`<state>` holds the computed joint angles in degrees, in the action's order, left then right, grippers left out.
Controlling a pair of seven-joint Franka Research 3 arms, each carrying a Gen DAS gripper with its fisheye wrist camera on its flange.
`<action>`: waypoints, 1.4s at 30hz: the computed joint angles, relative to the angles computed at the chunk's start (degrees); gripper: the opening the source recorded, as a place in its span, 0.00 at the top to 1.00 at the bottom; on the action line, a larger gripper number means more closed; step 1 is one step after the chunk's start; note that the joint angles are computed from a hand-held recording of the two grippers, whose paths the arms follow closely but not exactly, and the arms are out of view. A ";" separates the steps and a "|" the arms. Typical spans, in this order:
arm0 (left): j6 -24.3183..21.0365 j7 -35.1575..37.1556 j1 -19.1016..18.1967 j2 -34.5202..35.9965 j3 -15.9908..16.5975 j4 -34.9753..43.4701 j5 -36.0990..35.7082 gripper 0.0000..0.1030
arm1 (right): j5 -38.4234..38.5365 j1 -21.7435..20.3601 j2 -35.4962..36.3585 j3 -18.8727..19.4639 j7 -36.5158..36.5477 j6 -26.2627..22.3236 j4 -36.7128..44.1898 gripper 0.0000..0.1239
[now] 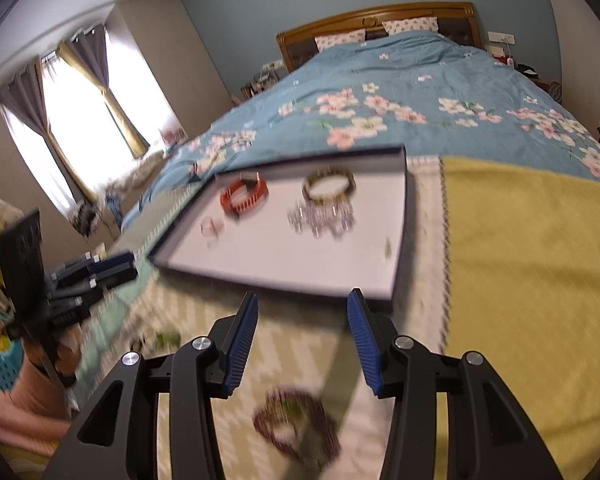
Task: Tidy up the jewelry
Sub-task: 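Grasp the dark red beaded bracelet with the right gripper and lift it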
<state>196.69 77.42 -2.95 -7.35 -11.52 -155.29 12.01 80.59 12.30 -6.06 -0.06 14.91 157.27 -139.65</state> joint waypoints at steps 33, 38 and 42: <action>3.80 -13.15 -3.60 -3.72 6.31 -7.60 15.83 0.56 | -0.22 5.42 -6.79 0.12 -5.63 7.98 -8.82 0.98; 3.94 -14.17 -4.27 -3.93 7.39 -8.13 18.47 0.57 | 2.38 5.90 -10.07 -0.19 -7.52 6.22 -9.91 0.98; 3.92 -13.17 -3.63 -3.73 5.68 -8.34 17.56 0.57 | 3.43 6.25 -11.77 -0.14 -8.41 5.09 -10.42 0.98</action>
<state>200.61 64.25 -6.58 -11.08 -5.85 -163.64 29.58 84.01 18.55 -17.83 -0.20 6.50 162.36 -150.07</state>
